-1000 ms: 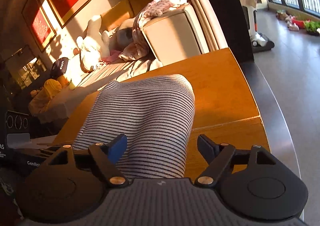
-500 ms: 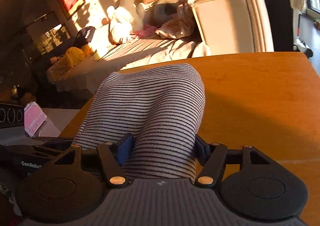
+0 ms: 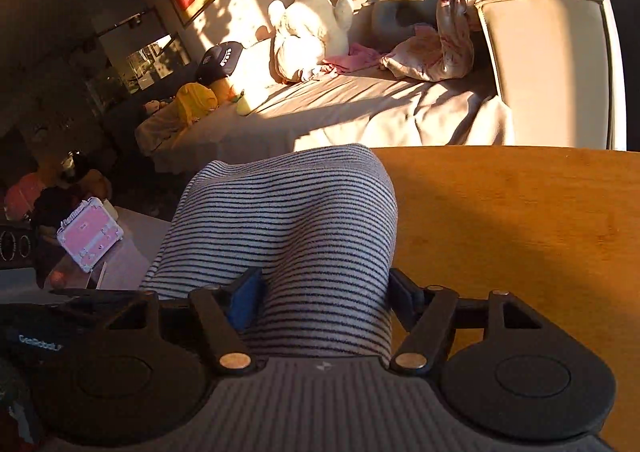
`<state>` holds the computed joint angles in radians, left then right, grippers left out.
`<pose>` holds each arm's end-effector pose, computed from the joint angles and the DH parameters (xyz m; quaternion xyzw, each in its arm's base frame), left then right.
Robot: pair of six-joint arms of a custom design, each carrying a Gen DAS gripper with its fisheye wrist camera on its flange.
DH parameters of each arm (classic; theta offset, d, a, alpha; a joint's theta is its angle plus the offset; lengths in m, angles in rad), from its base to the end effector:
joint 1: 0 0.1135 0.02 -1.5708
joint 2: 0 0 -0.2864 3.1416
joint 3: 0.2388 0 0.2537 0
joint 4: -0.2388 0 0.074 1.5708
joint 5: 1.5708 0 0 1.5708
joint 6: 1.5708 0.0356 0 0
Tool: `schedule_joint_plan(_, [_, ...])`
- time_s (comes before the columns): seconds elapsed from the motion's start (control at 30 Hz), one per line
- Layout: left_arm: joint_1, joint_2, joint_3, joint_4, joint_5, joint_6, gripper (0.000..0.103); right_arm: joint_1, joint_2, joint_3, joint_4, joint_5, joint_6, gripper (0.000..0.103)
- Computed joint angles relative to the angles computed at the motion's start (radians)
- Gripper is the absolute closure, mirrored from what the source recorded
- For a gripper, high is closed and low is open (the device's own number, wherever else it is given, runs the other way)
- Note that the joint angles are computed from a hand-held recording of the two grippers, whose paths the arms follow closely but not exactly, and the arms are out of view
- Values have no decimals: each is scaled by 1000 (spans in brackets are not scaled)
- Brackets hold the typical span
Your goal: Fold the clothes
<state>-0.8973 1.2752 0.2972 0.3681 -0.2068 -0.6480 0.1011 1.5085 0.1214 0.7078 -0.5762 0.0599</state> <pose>0.1387 -0.1621 0.1542 0.0623 0.8811 -0.2554 0.3931 0.1841 0.0382 0.1027 -0.1403 0.8624 0.2888 0.3914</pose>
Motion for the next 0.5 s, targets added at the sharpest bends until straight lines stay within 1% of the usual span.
schedule_joint_plan(0.03, [-17,-46,-2,-22,-39,12,41,-8,0,0,2,-2,-18,36])
schedule_joint_plan(0.1, [-39,-137,0,-31,-106,39,43,-14,-2,1,-2,-1,-57,36])
schedule_joint_plan(0.13, [-40,-177,-1,-18,-121,55,43,-18,2,3,-2,-8,-64,36])
schedule_joint_plan(0.17, [-25,-199,1,7,-105,74,41,-22,7,4,-1,-14,-72,36])
schedule_joint_plan(0.23, [36,-173,26,60,-26,124,39,-39,7,25,-26,-38,-66,35])
schedule_joint_plan(0.3, [106,-78,76,77,48,151,39,-64,11,54,-32,-58,-23,35])
schedule_joint_plan(0.37, [170,46,132,48,106,130,46,-90,55,106,-24,-95,62,35])
schedule_joint_plan(0.43, [199,110,139,41,118,114,51,-99,130,171,-6,-127,159,35])
schedule_joint_plan(0.5, [196,102,99,64,109,127,52,-78,214,242,-18,-127,217,35])
